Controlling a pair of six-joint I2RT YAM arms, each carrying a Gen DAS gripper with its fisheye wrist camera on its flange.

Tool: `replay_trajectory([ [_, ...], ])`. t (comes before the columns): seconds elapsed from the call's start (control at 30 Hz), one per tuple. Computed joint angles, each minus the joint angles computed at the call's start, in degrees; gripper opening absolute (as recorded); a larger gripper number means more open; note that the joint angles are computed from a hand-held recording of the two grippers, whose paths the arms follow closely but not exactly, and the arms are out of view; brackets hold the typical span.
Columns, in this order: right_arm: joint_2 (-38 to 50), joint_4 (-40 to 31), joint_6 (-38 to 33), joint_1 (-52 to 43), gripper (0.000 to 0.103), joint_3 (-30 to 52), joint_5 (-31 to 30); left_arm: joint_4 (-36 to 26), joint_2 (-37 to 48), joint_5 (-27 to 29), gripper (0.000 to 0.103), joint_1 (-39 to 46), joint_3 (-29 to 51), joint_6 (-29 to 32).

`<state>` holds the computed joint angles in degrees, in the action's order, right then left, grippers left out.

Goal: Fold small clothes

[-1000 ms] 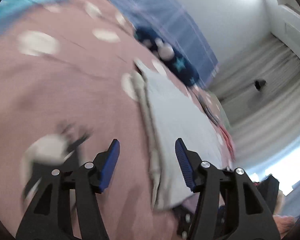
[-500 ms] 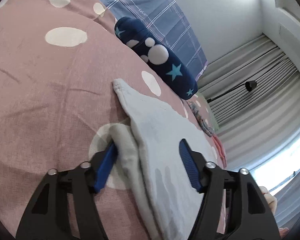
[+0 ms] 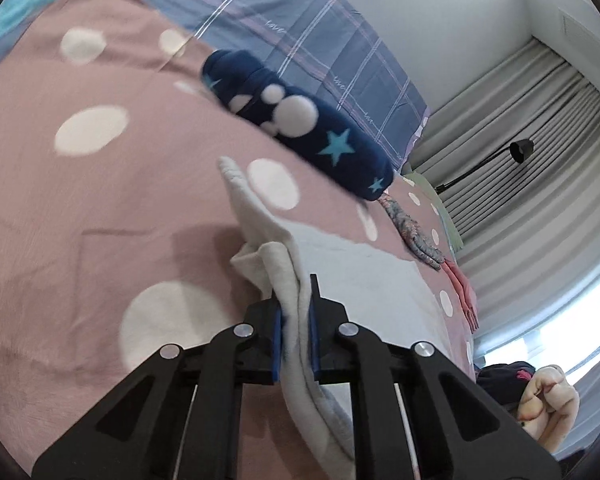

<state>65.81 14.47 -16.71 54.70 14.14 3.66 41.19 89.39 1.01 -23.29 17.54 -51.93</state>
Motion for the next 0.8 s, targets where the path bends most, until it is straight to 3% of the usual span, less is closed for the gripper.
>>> replay_trajectory([
  [0.2, -9.87, -10.04, -0.58, -20.06, 0.003, 2.03, -19.12, -14.82, -2.88, -5.87, 0.01, -5.91, 11.85, 0.01],
  [0.33, -8.25, -15.75, -3.54, -34.54, 0.003, 5.06, -32.65, -23.39, 1.59, -9.4, 0.01, -9.91, 23.01, 0.43],
  [0.57, 0.2, -26.02, -15.52, -56.98, 0.003, 11.44, -50.58, -33.25, 14.2, -12.18, 0.01, -14.85, 43.07, 0.6],
  [0.8, 14.77, -40.86, -29.97, -73.21, 0.003, 22.46, -58.76, -44.15, 29.8, -12.32, 0.01, -18.35, 66.27, 1.29],
])
